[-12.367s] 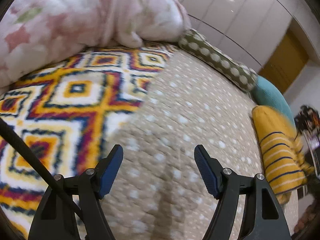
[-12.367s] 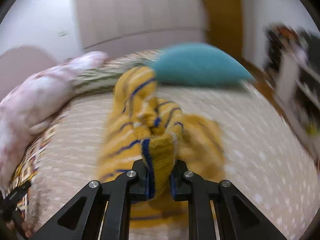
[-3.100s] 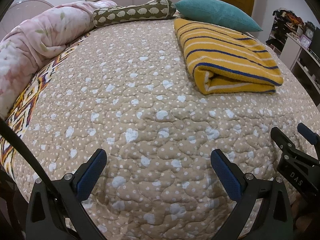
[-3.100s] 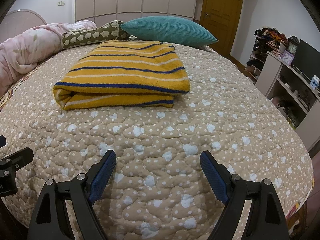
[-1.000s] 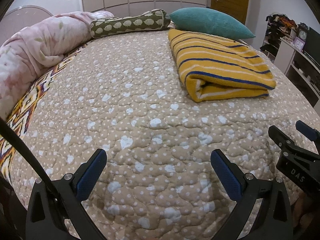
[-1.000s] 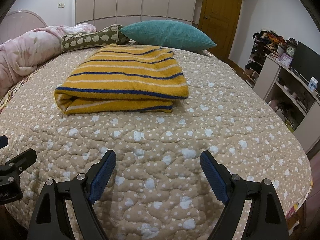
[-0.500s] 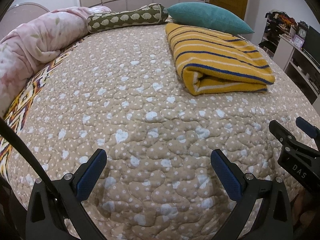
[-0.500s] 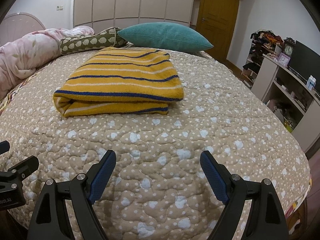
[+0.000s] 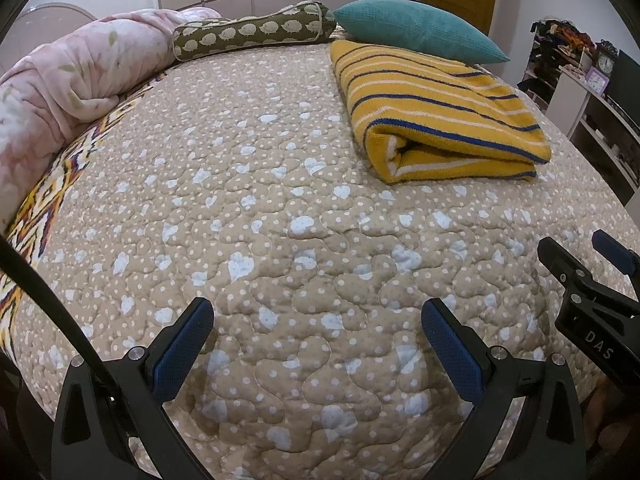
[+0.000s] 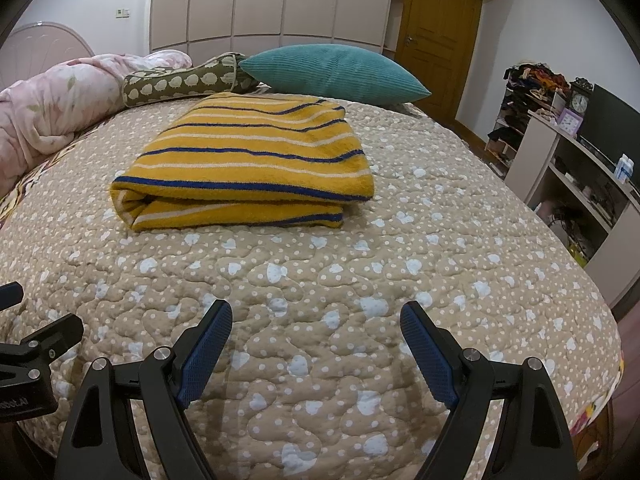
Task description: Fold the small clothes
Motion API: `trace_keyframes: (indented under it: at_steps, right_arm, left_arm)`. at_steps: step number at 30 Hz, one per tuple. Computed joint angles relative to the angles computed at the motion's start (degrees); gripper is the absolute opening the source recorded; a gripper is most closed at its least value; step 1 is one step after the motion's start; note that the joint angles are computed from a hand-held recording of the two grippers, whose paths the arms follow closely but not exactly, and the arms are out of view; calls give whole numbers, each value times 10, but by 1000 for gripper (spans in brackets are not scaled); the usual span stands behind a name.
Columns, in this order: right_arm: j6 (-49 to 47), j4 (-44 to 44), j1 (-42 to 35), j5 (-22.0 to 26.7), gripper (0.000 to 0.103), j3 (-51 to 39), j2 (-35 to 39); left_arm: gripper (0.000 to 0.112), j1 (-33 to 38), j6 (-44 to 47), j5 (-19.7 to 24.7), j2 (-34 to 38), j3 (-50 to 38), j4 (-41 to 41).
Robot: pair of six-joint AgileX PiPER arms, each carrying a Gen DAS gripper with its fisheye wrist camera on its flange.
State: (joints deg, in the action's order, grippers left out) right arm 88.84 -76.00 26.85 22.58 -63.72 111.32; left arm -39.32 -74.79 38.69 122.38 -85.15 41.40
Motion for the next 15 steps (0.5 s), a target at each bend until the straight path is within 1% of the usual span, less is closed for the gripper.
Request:
trace_keyframes:
  at_steps: [8,15]
  right_arm:
    - [18,-16,3,2,90,4,-5]
    - [8,-6,2,1,90,2,-5]
  left_arm:
    - [103,0,11,-4,3,-3,-13]
    - [103,0,10,-7,3,-1,-11]
